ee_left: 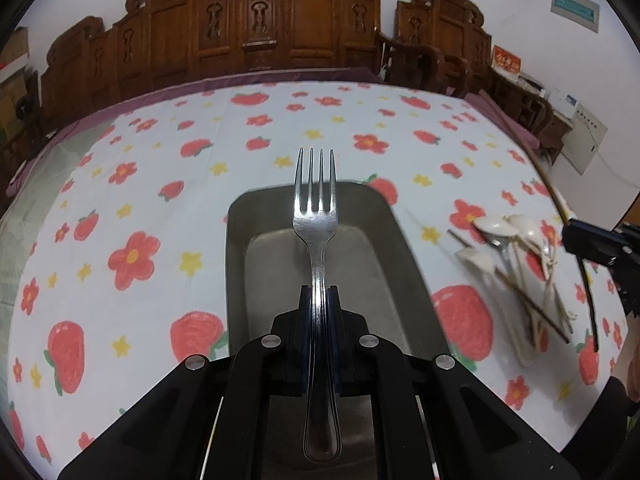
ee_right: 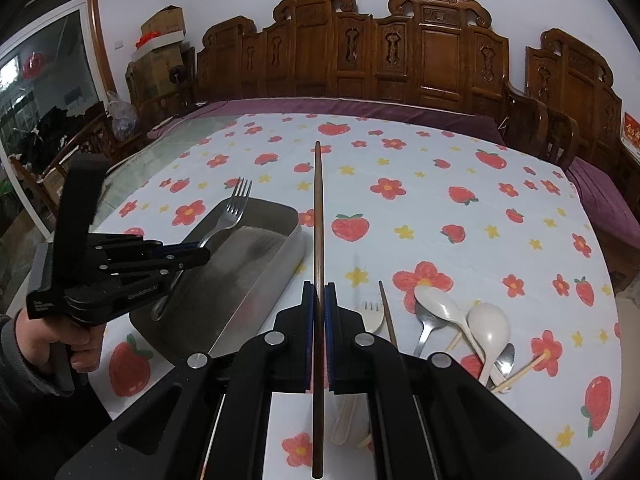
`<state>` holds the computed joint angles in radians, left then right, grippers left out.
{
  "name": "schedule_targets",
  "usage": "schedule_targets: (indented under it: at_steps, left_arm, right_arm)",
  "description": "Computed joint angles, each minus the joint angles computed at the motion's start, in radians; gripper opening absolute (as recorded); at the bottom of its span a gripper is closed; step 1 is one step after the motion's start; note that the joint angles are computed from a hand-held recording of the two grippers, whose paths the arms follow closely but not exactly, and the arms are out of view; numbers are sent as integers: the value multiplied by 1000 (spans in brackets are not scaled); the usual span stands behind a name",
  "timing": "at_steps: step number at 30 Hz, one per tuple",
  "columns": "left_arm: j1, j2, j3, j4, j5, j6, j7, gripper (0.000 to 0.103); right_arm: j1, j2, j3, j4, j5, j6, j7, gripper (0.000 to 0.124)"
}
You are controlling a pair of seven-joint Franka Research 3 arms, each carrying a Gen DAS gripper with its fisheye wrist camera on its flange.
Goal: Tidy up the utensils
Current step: 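Lower the metal fork into the grey tray and open the left tool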
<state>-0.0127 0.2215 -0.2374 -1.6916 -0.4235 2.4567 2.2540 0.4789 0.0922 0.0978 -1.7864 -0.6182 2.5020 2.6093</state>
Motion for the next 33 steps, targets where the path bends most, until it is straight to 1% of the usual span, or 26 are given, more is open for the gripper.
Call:
schedule_targets:
  at_steps: [2,9,18,26,33]
  left_arm:
    - [-3,10,2,8,16,-14,-9,7]
    - [-16,33,3,24,87,-24,-43,7]
    - [-17,64,0,65,145,-89,-80,7]
    - [-10,66,-5,66,137,-100,-76,7]
    - [11,32,-11,52,58,-92,-34,7]
  right_arm:
    - [1,6,0,4,2,1,1,6]
    - [8,23,-6,14,17,0,-6,6]
    - [17,31,-10,25,29,-18,-16,6]
    - [28,43,-10,36,40,-28,-17,6]
    - [46,62,-12,71,40,-47,-20,6]
